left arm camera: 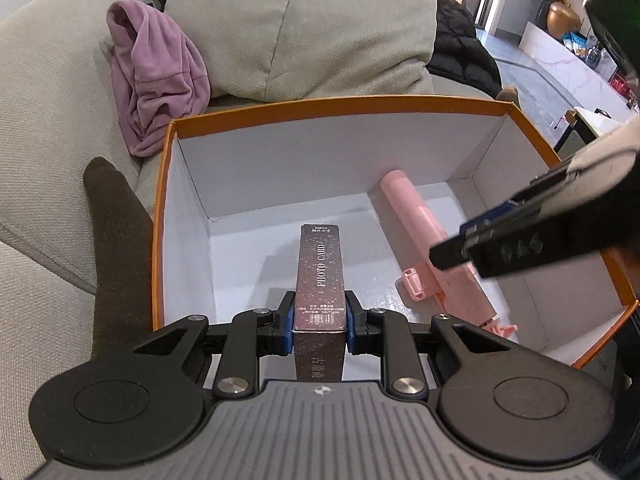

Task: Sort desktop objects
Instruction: 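Lower the pink tube into the orange box and open the right tool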

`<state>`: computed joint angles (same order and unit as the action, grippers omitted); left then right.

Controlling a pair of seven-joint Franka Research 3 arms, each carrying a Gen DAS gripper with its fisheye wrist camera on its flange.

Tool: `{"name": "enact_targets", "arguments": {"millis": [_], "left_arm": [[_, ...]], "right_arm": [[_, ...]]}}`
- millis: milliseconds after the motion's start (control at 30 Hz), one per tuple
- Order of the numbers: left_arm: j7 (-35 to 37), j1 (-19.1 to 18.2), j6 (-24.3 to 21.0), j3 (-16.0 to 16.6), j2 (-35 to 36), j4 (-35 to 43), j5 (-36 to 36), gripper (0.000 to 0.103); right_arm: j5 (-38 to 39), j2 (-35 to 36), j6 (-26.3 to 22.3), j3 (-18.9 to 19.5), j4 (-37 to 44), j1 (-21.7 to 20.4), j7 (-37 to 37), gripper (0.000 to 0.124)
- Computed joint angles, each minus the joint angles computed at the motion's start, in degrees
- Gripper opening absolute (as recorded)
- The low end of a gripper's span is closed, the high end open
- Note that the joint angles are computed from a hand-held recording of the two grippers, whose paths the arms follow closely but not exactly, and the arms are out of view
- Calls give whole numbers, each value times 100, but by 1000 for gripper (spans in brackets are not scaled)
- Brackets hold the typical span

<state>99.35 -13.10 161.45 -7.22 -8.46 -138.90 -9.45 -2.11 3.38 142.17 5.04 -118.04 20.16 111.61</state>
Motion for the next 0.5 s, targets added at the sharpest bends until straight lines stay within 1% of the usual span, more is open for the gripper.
{"name": "enact_targets", "arguments": {"millis": [33, 100, 200, 267, 333, 400, 500], "left_arm": [[33, -18, 42, 11, -22, -34, -58, 26], [154, -81, 119, 60, -64, -110, -236, 26], [346, -139, 183, 130, -62, -156, -442, 26], [424, -150, 227, 161, -73, -191, -558, 26], [780, -278, 286, 282, -106, -234, -956, 26], [1072, -365, 343, 348, -145, -274, -1263, 26], [1268, -400, 401, 369, -133, -289, -1474, 26]], "right_arm": [[-338, -1, -158, 5, 31, 56, 246, 32], [-675, -25, -188, 47, -25, 131, 321, 32], [-558, -46, -57, 117, -114, 178, -86, 32], [-659, 209, -83, 135, 116, 237, -235, 31], [-769, 404, -151, 118, 289, 298, -479, 31], [-1092, 573, -243, 53, 442, 398, -539, 29], [-1442, 625, -399, -28, 511, 513, -537, 29]]}}
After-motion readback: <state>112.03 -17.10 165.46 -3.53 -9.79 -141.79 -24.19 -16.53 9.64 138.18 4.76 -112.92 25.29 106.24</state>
